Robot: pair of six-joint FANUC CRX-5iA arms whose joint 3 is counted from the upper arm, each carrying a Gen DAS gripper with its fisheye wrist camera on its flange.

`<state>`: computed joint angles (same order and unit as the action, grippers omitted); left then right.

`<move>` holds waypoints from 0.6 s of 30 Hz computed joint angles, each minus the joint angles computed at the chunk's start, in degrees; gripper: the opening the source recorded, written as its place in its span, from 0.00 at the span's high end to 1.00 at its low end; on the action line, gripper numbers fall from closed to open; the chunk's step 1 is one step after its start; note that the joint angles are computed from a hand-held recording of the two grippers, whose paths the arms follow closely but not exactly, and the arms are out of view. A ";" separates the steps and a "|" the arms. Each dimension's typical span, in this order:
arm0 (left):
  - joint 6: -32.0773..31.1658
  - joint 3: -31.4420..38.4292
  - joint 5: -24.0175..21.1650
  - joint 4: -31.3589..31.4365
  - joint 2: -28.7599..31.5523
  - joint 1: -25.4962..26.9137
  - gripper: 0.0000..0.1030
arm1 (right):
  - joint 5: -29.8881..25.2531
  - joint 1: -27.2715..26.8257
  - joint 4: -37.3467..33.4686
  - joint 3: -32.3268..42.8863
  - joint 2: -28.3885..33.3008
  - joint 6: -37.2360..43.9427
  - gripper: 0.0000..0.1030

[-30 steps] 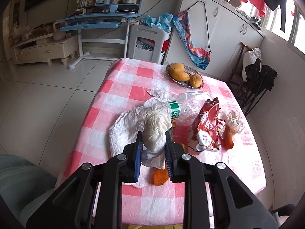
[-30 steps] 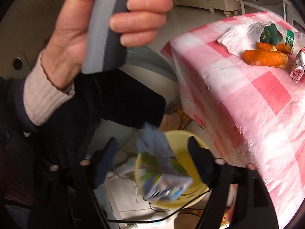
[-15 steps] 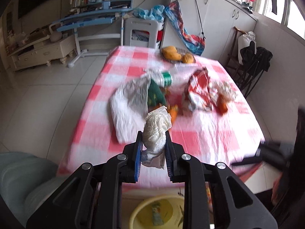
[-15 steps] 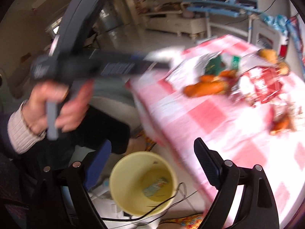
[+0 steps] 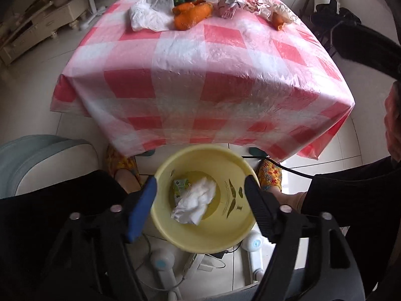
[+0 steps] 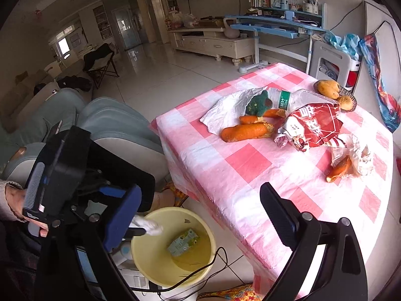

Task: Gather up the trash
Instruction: 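Lower the white tissue over the yellow bucket and open the left tool, then move the left tool to the white plastic bag and the right tool to the orange peel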

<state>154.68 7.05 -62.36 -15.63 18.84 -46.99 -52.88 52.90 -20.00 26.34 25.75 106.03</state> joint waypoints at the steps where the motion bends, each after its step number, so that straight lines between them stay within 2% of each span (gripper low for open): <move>1: 1.60 0.44 -1.04 -1.90 -0.52 -0.71 0.29 | 0.58 0.09 0.43 -0.70 -0.31 -0.71 0.11; 3: 6.57 1.93 -4.64 -7.51 -1.72 -2.41 0.27 | 2.13 0.24 1.18 -2.41 -1.01 -2.63 0.11; 7: 15.67 5.08 -11.94 -19.09 -4.18 -5.02 0.19 | 6.33 1.25 3.17 -7.00 -2.63 -7.06 0.11; 10: 18.63 7.91 -15.70 -25.84 -4.62 -5.14 0.13 | 9.48 2.66 6.63 -9.26 -2.77 -12.08 0.11; 13: 19.16 9.82 -15.22 -29.44 -4.99 -2.72 0.10 | 13.20 4.05 10.74 -10.25 -1.84 -16.93 0.11; 16: 17.98 10.88 -12.04 -29.45 -5.34 1.08 0.10 | 16.51 4.63 11.87 -10.15 -0.60 -19.88 0.11; 18: 17.11 11.59 -11.38 -30.39 -5.31 2.31 0.09 | 18.62 5.68 15.75 -10.51 0.39 -23.51 0.11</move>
<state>171.79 18.63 -73.73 -46.02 13.53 -44.68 -34.27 58.58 -4.25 15.83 26.14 82.52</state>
